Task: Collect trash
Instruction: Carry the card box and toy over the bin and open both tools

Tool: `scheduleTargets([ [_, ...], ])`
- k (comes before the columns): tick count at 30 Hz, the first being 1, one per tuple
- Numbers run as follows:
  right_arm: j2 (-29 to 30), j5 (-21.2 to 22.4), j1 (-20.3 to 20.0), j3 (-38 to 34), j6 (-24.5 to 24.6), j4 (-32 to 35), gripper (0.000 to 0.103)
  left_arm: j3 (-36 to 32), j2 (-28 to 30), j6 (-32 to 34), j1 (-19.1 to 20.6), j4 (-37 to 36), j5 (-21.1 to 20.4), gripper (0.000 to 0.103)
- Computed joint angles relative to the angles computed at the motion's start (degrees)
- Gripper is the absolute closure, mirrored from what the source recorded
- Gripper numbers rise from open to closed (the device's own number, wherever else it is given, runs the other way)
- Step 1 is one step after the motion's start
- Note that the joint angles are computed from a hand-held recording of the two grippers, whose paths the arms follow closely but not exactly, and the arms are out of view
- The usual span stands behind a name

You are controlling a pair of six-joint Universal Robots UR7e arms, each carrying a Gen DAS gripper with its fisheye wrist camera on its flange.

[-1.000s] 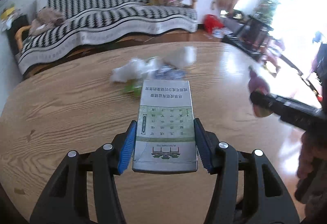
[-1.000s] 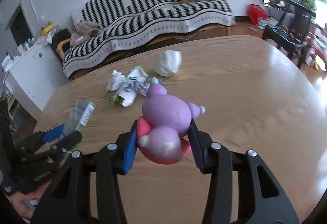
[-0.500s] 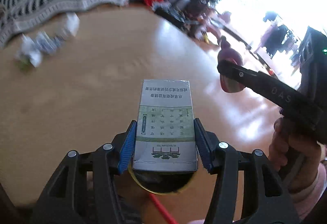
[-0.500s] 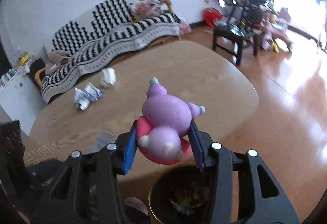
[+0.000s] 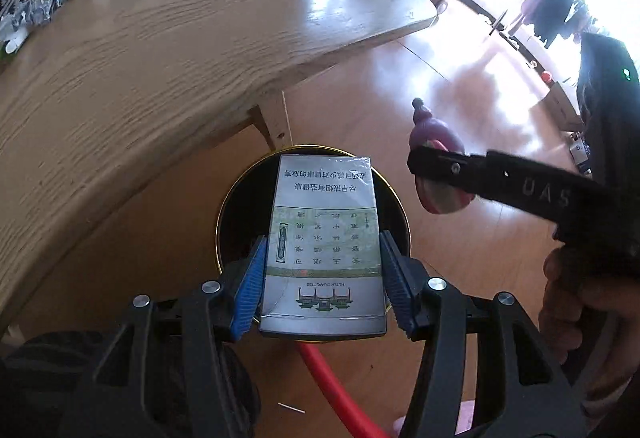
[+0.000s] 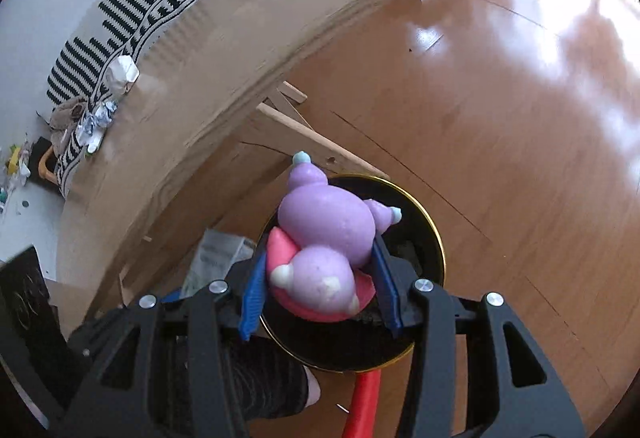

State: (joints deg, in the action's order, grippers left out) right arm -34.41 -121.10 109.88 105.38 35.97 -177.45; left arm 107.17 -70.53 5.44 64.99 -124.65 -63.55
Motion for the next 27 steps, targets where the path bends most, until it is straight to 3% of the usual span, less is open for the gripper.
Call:
scheduleTargets([
  [23,0.6,3.7,-2.1,-0.3,1.3,-1.0,0.057,-0.4,2.1,-0.4,-0.5,1.3,0.4,0.049],
  [26,0.3,5.1,-2.4,-0.4,0.6,-0.4,0.048,-0.9,3.0,-0.9,-0.5,3.4,0.6,0.048],
  [27,0.2,5.3,-2.6,-0.4,0.4,-0.5,0.037,-0.9,3.3,-1.4,-0.6,3.7,1.4,0.041],
])
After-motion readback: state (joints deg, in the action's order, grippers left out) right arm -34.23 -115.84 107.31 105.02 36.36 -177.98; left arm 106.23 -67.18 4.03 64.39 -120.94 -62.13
